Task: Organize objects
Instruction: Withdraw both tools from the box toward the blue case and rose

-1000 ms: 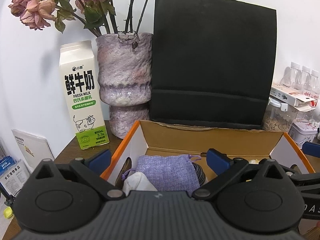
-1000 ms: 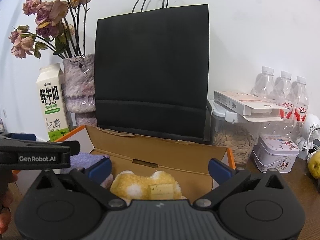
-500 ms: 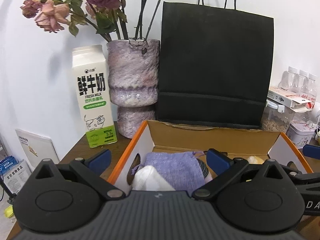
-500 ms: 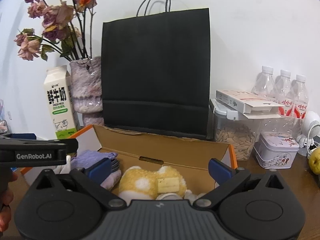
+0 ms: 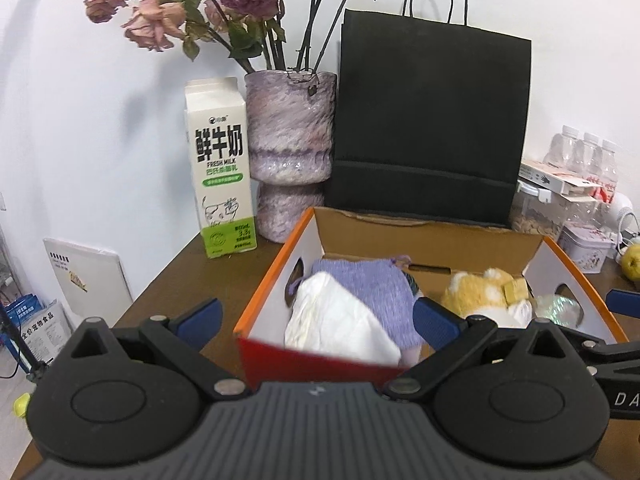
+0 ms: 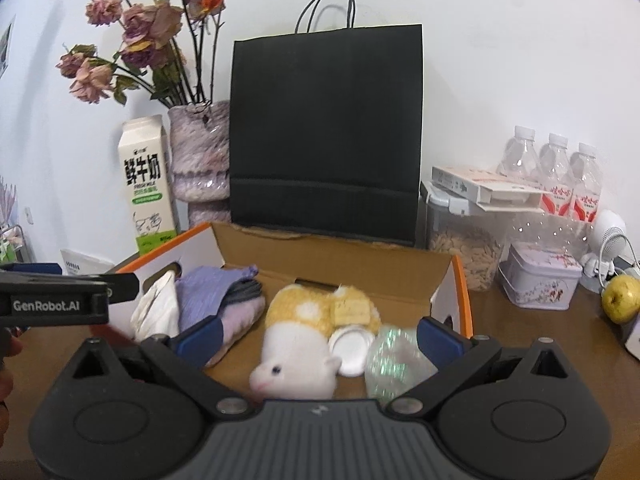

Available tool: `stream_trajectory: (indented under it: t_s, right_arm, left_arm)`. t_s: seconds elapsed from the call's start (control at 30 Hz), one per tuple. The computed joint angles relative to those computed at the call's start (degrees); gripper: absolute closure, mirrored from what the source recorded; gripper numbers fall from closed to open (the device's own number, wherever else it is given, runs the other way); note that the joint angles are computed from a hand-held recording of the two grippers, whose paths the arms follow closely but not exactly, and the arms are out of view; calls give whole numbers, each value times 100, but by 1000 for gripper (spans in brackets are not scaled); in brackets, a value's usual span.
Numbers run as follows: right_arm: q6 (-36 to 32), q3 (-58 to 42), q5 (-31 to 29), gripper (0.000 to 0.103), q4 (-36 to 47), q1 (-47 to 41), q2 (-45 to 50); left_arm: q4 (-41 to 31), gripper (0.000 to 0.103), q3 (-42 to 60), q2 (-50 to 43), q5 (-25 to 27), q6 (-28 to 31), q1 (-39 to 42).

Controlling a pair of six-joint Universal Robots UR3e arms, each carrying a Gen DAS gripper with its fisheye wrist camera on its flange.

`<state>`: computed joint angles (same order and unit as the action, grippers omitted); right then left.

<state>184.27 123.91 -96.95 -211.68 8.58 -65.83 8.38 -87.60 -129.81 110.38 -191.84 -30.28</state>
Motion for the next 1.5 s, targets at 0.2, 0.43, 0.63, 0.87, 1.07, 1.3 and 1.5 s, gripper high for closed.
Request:
stream_trajectory:
  t_s: [0.2,0.43,0.63,0.87,1.07,1.3,1.5]
  right_arm:
    - [150,626,-265,0,-245,317,-237]
    - [347,1189,-644,0,-374,783,-397]
    - [668,1707,-853,0,-478,1201,-438]
    - [980,2003,-1305,0,-535,1820,-427]
    - [1262,2153,-1678,0,-547,2307,-324]
    - [1659,2310,-1975,0,-448,2637,-328]
    - [1853,2297,-1687,0,66,2380,-551]
  left_arm:
    - [460,0,-1061,492,14,-120,-31]
    - [938,0,-2085,889,68,-103,-189]
    - [1432,0,-2900,1115,104,-73,-361]
    - [1762,0,-3862,1505,-138,-153,-393]
    - [2140,0,-4575,1741,-320,-171,-363]
    - [2419,0,-5136,1948,-590,-188,-238]
    - [2537,0,-5308,2041,-759,-219,-104]
